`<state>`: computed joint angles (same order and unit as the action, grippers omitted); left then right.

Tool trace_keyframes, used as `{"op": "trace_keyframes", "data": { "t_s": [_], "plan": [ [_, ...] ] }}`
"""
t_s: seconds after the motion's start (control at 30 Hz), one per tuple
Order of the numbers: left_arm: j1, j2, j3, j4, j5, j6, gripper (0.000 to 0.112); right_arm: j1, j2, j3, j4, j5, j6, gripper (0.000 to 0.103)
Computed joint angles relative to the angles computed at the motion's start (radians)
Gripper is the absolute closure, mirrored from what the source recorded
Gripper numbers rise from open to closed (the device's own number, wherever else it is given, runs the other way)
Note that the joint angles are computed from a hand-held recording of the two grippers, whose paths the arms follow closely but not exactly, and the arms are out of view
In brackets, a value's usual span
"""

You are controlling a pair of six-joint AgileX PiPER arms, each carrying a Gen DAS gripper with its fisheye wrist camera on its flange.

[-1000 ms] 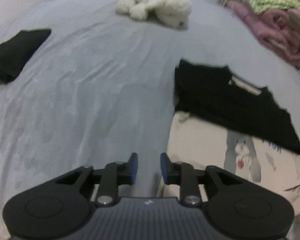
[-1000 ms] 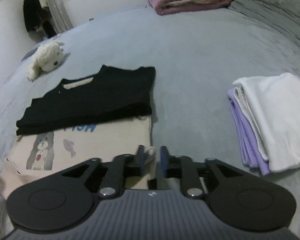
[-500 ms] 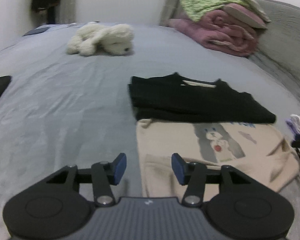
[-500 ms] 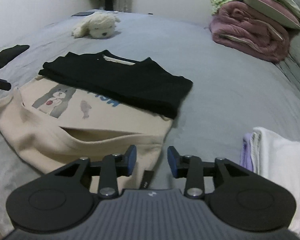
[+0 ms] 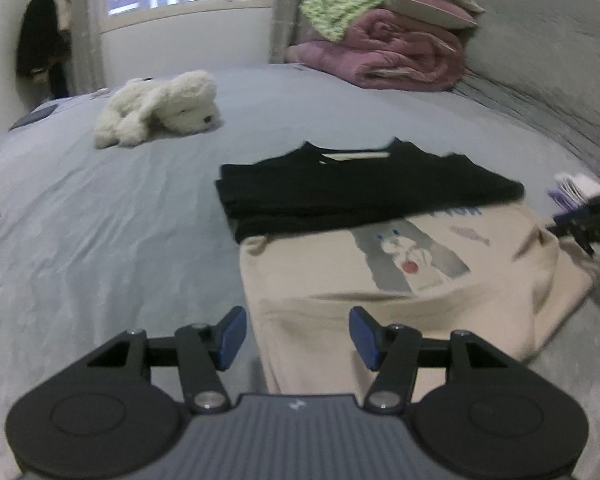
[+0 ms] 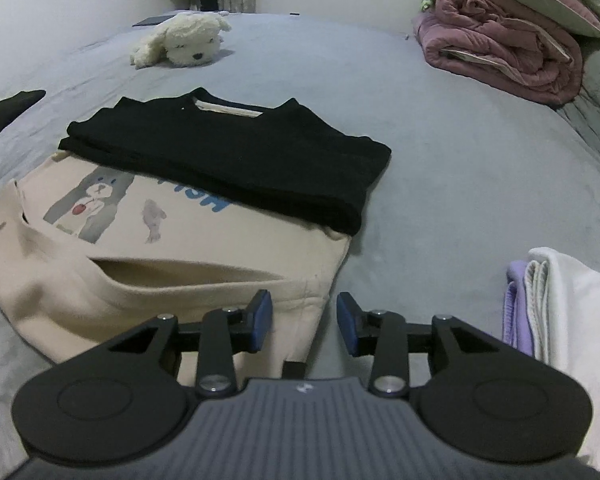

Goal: Fold clothes

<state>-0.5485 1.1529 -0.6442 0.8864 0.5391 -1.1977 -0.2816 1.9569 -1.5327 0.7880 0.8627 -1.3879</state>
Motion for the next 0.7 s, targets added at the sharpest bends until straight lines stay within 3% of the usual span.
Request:
{"op": "trace_keyframes", "data": {
  "t_s": [0.13,0.17,0.23,0.4,0.57,0.7],
  "plan": [
    [0.03,0.016,0.009,-0.029,-0.039,0.035,0.056,-0.009,0.01,-0.008,0.008,0.013,0.002,0.071],
    [0.039,0.028,0.006,-0.045,-0.045,0.051,0.06,-0.011,0.014,-0.013,0.01,0.023,0.011,0.074],
    [0.038,0.058,-0.007,-0.052,-0.033,0.062,0.082,-0.011,0.024,-0.027,0.01,0.04,0.041,0.086],
    [0.041,0.047,-0.003,-0.039,-0.031,0.043,0.101,-0.019,0.018,-0.026,0.027,0.048,0.062,0.09],
    [0.035,-0.032,0.025,0.015,-0.008,-0.018,0.103,-0.061,0.012,-0.033,0.079,0.093,0.052,0.091],
    [0.133,-0.128,0.063,-0.09,-0.111,0.077,0.105,-0.097,0.015,-0.054,0.113,0.142,0.069,0.091]
  ]
}}
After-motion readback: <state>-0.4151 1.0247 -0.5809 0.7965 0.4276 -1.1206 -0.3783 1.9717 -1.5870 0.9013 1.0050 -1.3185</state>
